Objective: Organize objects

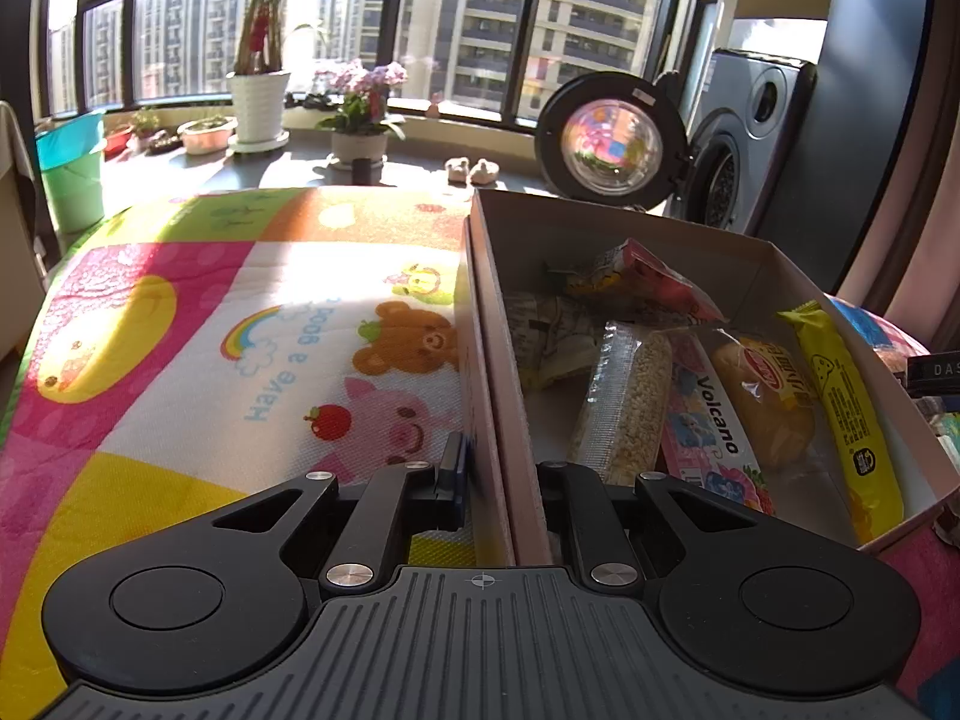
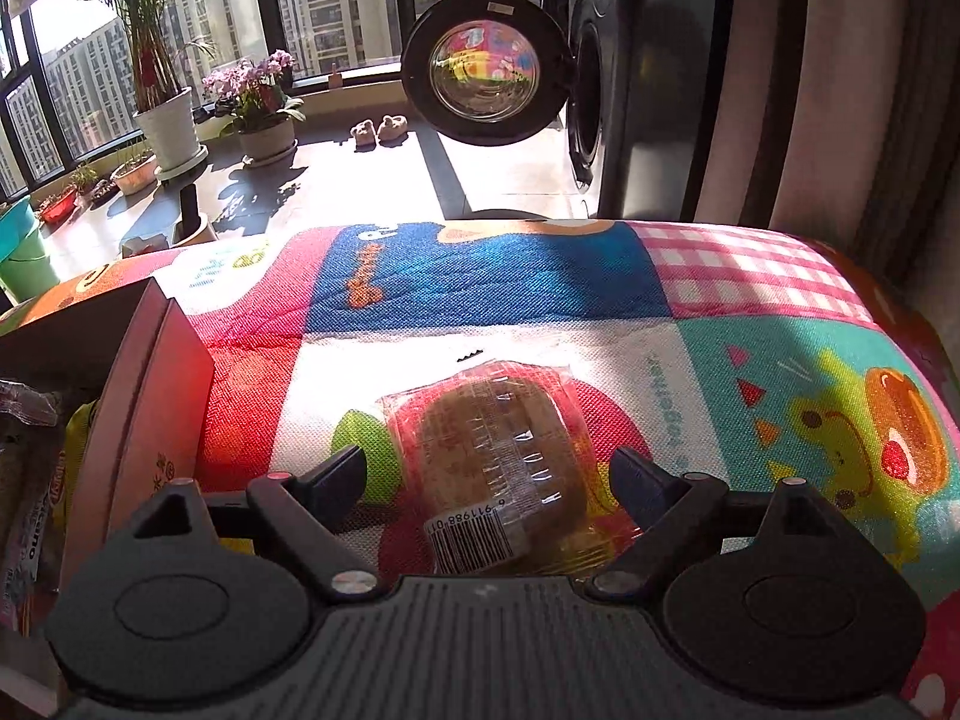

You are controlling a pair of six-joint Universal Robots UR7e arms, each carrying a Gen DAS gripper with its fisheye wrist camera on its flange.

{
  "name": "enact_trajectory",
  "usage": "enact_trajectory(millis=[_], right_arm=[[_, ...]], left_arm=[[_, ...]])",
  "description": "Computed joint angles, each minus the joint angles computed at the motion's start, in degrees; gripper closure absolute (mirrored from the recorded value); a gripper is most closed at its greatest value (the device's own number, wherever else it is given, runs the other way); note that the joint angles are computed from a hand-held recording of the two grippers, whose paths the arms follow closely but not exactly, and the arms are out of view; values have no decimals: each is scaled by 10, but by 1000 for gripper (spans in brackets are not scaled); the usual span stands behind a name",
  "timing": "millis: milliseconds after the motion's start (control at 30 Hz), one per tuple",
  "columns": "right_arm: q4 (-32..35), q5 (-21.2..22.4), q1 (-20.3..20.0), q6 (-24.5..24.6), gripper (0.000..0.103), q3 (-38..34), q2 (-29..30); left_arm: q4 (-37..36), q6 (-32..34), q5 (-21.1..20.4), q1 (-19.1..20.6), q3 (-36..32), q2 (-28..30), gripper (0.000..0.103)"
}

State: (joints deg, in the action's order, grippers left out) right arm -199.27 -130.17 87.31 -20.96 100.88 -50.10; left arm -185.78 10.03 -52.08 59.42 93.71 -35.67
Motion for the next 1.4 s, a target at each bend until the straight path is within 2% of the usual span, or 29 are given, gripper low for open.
enact_trajectory(millis=[33,67,133,267,333,367,467,567,733,867,1000,1200,1267,1400], right_arm=[[-3,-2,1,-3,20,-2,3],[1,-5,3,-3,32,-3,5],[16,-5,3,2,45,1,0],[11,-10,4,-11,48,22,-12],[15,-4,4,7,49,48,-31],[11,1,4,10,49,62,-40],[-26,13,12,-18,50,104,-56],[-43,42,25,-28,50,148,-80],[-27,92,47,-15,50,201,-113],[-21,96,63,3,50,231,-119],[-7,123,64,22,50,267,-134],[8,115,76,15,48,298,-129],[-17,100,86,-3,38,303,-125],[-74,84,94,-39,32,304,-130]], left_arm=[[0,0,0,0,0,0,88],[0,0,0,0,0,0,88],[0,-1,0,0,0,0,88],[1,-1,-1,0,0,-1,88],[1,-1,-1,0,0,-1,88],[1,-1,-1,0,0,-1,88],[0,-1,-1,0,0,-1,88],[2,-2,-2,0,1,-1,88],[2,-3,-2,0,2,-2,88],[3,-3,-2,0,1,-2,88],[2,-4,-2,0,1,-2,88],[2,-4,-2,0,1,-1,88],[2,-4,-2,0,1,-1,88],[2,-4,-2,0,1,-2,88]])
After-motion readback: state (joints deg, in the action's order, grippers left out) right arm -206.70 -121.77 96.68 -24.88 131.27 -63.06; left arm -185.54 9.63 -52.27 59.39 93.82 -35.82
